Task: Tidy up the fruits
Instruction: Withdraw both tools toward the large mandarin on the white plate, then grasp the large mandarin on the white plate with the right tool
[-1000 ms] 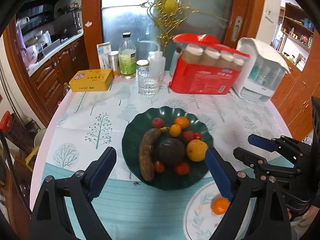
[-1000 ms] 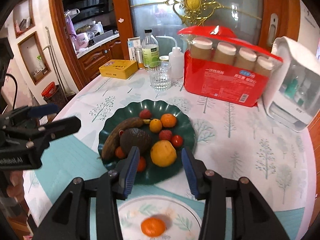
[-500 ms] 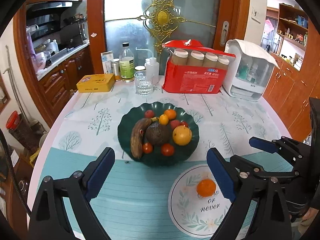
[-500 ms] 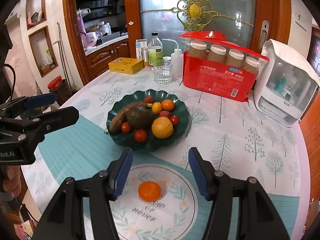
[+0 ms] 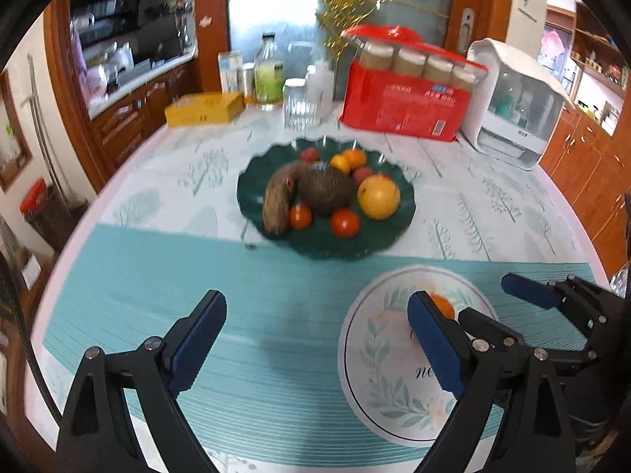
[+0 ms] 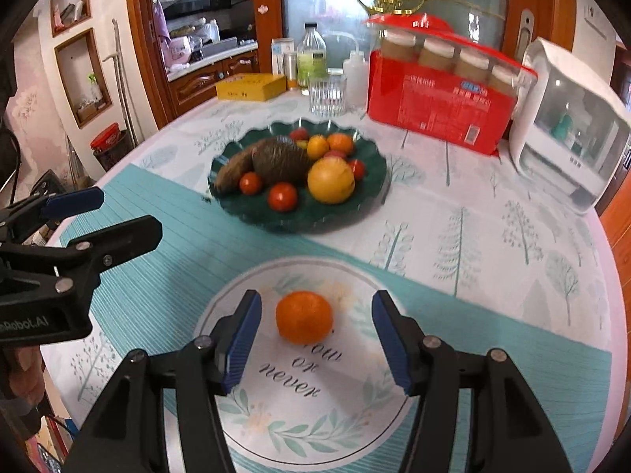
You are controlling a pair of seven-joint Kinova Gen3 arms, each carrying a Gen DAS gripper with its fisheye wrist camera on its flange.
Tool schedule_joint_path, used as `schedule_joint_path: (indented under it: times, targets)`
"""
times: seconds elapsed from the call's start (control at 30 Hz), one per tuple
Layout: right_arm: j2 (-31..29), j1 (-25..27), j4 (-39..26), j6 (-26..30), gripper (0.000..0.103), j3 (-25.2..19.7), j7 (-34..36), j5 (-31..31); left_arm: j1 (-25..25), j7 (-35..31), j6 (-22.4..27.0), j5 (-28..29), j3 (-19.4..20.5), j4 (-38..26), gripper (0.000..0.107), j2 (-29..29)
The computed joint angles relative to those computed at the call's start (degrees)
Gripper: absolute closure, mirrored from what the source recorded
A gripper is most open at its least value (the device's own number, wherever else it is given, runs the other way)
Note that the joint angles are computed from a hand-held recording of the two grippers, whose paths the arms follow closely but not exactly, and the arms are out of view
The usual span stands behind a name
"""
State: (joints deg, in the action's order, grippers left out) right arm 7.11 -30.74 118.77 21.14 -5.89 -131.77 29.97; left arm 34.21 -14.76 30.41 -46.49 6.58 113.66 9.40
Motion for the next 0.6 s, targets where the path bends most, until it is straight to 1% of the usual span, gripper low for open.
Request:
schedule_joint_path:
  times: [0.27, 0.6]
  targets:
    - [4.58, 0.01, -0.26, -1.35, 0.045, 1.05, 1.78, -4.60, -0.30, 0.07, -3.89, 2.76, -2.02, 1.51, 0.015, 2.99]
    - [8.52, -1.04, -2.05, -1.60, 0.045, 3.20, 4.68, -9.33, 0.05, -5.34, -6.51, 8.52, -4.60, 1.25, 0.015, 5.15]
